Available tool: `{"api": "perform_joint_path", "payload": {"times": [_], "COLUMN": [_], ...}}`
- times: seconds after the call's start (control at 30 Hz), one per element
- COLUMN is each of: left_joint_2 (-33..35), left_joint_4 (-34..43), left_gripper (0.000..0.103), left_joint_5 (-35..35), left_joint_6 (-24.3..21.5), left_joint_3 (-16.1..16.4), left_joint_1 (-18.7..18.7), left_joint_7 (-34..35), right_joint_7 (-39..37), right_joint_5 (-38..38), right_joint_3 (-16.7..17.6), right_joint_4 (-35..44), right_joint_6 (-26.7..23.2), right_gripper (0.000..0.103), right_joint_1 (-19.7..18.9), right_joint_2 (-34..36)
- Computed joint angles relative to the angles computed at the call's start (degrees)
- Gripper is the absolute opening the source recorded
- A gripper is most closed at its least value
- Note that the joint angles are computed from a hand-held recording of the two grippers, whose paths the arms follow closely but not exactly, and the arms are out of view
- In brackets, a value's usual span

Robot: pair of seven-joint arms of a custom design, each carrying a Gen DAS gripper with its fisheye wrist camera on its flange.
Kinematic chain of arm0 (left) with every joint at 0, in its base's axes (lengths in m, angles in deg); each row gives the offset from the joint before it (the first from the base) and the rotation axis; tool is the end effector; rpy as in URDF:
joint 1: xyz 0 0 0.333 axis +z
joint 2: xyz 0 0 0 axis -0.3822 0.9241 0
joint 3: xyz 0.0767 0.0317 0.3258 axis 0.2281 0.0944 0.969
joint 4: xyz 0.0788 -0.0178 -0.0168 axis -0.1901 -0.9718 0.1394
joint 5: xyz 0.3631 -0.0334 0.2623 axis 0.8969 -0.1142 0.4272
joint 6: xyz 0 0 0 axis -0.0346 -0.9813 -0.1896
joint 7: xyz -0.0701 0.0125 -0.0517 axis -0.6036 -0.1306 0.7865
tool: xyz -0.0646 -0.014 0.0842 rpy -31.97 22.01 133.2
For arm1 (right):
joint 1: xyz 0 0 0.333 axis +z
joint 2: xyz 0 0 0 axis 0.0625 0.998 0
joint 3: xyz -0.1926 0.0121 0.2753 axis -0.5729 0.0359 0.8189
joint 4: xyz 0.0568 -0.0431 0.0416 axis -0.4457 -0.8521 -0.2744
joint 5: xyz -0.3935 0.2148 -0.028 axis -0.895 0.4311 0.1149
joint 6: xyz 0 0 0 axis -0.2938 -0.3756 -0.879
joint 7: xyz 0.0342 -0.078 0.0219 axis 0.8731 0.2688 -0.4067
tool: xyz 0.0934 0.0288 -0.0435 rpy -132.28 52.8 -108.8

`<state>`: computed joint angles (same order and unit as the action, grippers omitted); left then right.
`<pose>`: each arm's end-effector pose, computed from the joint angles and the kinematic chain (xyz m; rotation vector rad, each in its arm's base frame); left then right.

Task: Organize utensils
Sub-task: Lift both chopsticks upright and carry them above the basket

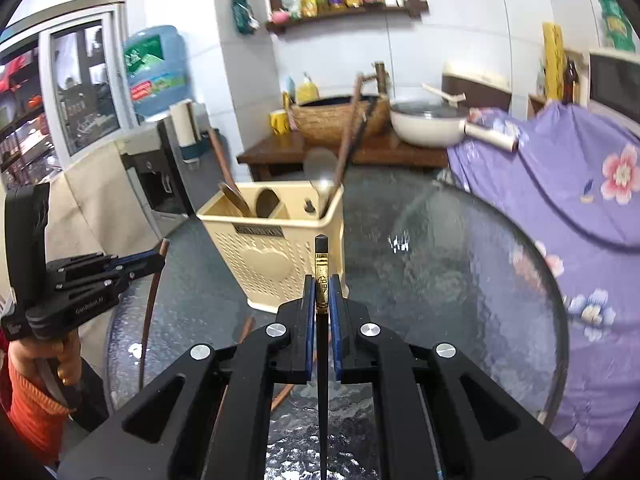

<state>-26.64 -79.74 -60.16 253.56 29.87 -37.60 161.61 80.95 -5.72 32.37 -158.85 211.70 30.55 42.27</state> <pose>0.5450 -0.1448 0.5250 -1.3891 1.9709 -1.0843 0.5678 0.3925 0.5312 -1.6658 1.4302 -0.6118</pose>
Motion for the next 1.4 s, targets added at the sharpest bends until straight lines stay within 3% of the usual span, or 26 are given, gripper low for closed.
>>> {"api": "perform_joint_path", "payload": {"times": [0.33, 0.93, 1.17, 1.4], "left_joint_2": [-4.34, -5.04, -5.15, -5.19], "left_joint_4": [-1.27, 1.02, 1.8, 4.15], "left_gripper": [0.007, 0.007, 0.007, 0.007], "left_joint_5": [-4.18, -8.77, -9.4, -9.77], "left_joint_6": [0.18, -3.64, -4.06, -5.75], "left_joint_3": [3.84, 3.47, 3.27, 3.19], "left_joint_1": [-4.6, -3.09, -2.83, -2.63], "left_joint_7": [6.16, 10.66, 11.61, 12.72], "right_joint_7": [-5.87, -10.97, -15.15, -23.46], "right_joint_5": [5.59, 9.29, 13.72, 23.77], "right_joint_3": [1.83, 2.67, 2.82, 3.31], "right_joint_4": [-3.82, -2.23, -1.61, -0.21], "right_joint_6": [3.56, 2.78, 3.36, 3.95], "right_gripper": [0.008, 0.007, 0.007, 0.007], "right_joint_1": [-2.4, -2.83, -2.8, -3.15], "right_joint_2": [-4.97, -4.84, -4.45, -3.93]}}
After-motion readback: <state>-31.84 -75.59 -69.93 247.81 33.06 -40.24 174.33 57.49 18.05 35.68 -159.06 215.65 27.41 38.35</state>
